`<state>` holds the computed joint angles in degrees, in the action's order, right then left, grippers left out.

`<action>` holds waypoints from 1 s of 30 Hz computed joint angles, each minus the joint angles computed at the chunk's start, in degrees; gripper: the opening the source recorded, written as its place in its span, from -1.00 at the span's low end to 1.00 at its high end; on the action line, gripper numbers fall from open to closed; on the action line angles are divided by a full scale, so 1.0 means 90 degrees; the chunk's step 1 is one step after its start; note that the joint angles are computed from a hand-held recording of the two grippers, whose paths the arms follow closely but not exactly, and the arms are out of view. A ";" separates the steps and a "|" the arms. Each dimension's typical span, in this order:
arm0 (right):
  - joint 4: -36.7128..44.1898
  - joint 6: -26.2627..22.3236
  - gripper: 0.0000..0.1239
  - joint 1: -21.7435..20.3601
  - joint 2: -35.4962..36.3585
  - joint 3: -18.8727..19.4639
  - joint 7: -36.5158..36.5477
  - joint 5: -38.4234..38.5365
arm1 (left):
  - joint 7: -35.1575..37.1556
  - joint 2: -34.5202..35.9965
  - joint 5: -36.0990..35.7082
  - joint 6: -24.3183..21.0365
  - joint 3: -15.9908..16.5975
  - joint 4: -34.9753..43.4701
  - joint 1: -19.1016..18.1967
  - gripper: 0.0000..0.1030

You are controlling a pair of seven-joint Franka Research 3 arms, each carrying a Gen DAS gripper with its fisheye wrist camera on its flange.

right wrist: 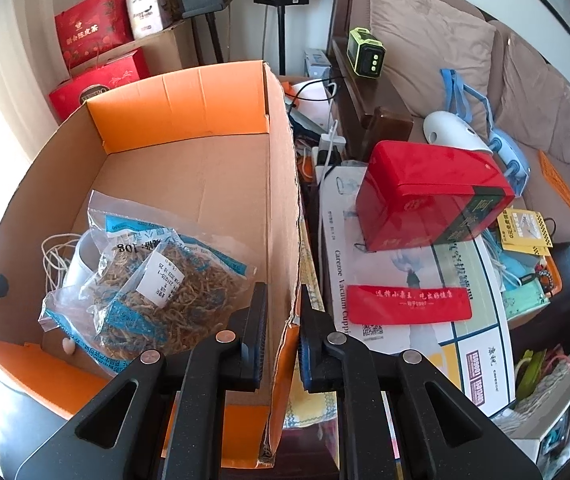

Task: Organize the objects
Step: 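Move the left tool to the pink fluffy plush and close on it, then lift the pink plush off the bed with the left tool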

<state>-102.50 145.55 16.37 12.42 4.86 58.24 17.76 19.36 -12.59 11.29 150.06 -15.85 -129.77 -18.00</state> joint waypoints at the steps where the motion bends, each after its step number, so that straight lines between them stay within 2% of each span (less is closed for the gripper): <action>1: -0.0026 0.0036 -0.80 0.0013 -0.0021 -0.0002 0.0013 -0.0018 | -0.0029 0.0014 0.0084 -0.0104 -0.0037 0.0053 0.0014 -0.56; 9: -0.0053 0.0240 -0.79 0.0156 -0.0023 0.0021 0.0211 -0.0224 | -0.0382 -0.0229 0.0322 -0.0329 -0.0132 -0.0089 0.0017 -0.57; 17: 0.0001 0.0169 -0.79 0.0242 0.0050 0.0099 0.0149 -0.0194 | -0.0535 -0.0626 0.0266 -0.0386 -0.0096 -0.0433 -0.0010 -0.57; 26: -0.0034 0.0231 -0.79 0.0320 0.0055 0.0129 0.0063 -0.0173 | -0.0462 -0.0862 0.0094 -0.0358 -0.0033 -0.0642 -0.0061 -0.54; 28: -0.0062 0.0357 -0.79 0.0401 0.0077 0.0080 0.0205 -0.0385 | -0.0388 -0.1024 -0.0065 -0.0097 0.0053 -0.0825 -0.0113 -0.55; 29: -0.0077 0.0405 -0.79 0.0429 0.0092 0.0058 0.0270 -0.0484 | -0.0455 -0.1145 -0.0020 -0.0080 0.0013 -0.0879 -0.0065 -0.48; 30: -0.0059 0.0370 -0.79 0.0424 0.0118 0.0054 0.0292 -0.0513 | -0.0525 -0.1264 0.0070 -0.0170 -0.0051 -0.0881 -0.0006 -0.26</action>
